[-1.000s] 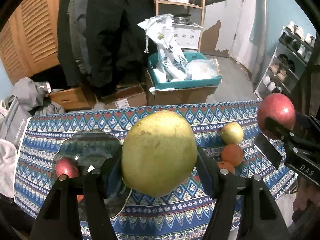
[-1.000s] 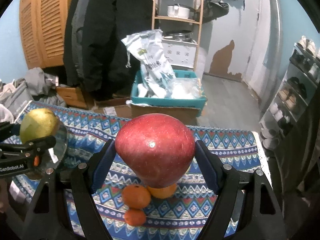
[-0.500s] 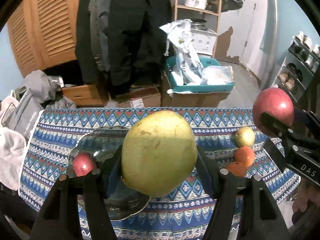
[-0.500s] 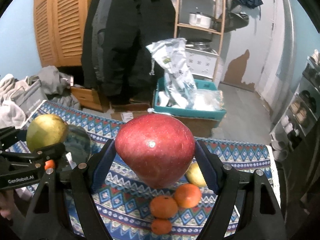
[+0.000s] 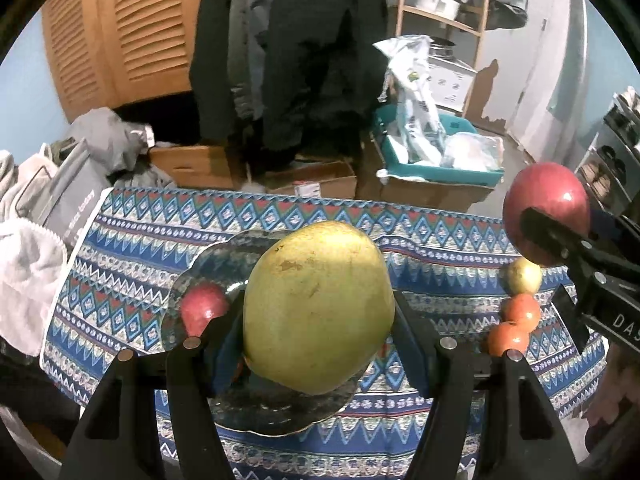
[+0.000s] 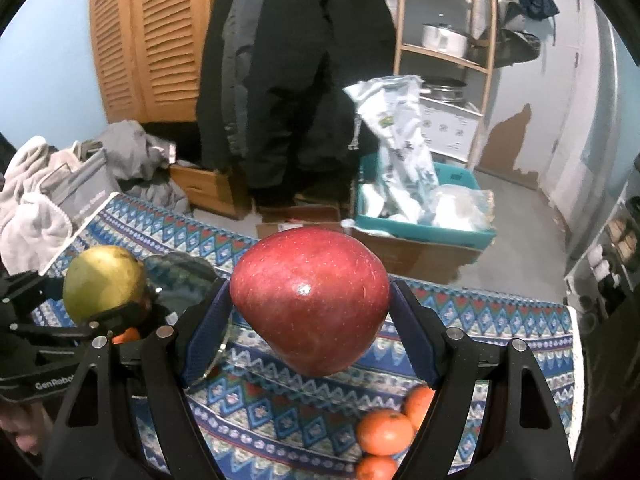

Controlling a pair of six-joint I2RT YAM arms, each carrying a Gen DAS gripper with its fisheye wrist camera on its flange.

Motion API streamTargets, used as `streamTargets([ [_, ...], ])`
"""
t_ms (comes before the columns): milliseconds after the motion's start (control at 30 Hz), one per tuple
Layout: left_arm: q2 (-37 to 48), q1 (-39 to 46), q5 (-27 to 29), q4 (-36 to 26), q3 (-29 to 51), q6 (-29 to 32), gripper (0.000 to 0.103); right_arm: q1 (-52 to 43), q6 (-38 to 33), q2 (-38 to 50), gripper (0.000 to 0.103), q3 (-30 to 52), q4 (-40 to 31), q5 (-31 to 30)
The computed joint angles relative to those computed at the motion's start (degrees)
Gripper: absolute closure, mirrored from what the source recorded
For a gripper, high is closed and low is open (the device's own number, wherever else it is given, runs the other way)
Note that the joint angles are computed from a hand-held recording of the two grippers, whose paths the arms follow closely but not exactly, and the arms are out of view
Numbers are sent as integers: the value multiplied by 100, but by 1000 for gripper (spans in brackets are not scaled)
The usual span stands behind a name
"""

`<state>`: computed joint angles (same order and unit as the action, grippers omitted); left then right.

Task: Organize fruits
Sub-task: 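Carry the green fruit in the left tool and apple in the right tool over the glass bowl, then lower into the bowl and open the left tool while the right tool releases the apple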

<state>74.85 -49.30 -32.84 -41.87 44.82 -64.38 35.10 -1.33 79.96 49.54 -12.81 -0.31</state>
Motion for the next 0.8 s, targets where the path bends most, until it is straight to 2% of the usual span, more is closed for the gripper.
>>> streamTargets([
  [400,-348,595,425,382,-834,155,34,653,357,1061,24,581,85,-95],
  [800,-34,1213,1157,1199,-1534,307,34,1015,543,2128,24,936,188,-313],
])
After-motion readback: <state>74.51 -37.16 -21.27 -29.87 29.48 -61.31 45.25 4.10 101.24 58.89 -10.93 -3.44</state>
